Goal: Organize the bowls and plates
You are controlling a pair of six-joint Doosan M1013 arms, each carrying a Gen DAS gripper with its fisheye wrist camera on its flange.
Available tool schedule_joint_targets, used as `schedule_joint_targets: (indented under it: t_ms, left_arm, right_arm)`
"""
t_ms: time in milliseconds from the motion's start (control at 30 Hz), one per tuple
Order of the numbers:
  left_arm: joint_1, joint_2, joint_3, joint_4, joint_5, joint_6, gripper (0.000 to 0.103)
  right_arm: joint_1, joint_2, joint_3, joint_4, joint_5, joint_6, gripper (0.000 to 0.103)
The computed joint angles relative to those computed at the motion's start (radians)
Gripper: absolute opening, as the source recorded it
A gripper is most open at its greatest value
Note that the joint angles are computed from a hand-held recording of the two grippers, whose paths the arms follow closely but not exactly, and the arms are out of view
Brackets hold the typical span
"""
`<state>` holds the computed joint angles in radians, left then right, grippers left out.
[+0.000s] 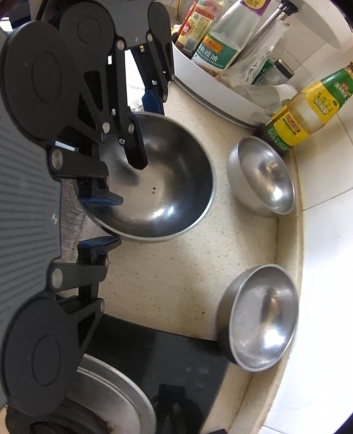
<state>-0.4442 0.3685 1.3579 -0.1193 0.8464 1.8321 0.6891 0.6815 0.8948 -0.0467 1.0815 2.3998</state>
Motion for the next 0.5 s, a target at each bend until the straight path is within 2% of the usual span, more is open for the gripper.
schedule_joint_targets:
  t_ms: [100, 233, 400, 500]
  left_arm:
    - [0.003, 0.001, 0.001, -0.002, 0.015, -0.003, 0.041]
    - [0.005, -0.006, 0.01, 0.016, -0.001, -0.014, 0.044]
    - [0.008, -0.014, 0.013, 0.038, -0.023, -0.029, 0.052]
    - [0.01, -0.018, 0.016, 0.051, -0.039, -0.034, 0.06]
  right_arm:
    - [0.001, -0.011, 0.014, -0.013, 0.0, 0.01, 0.031]
    - [0.004, -0.031, 0.031, -0.056, 0.01, 0.036, 0.034]
    - [0.008, -0.05, 0.039, -0.107, 0.022, 0.055, 0.034]
    - [0.005, -0.044, 0.016, -0.134, 0.036, 0.051, 0.034]
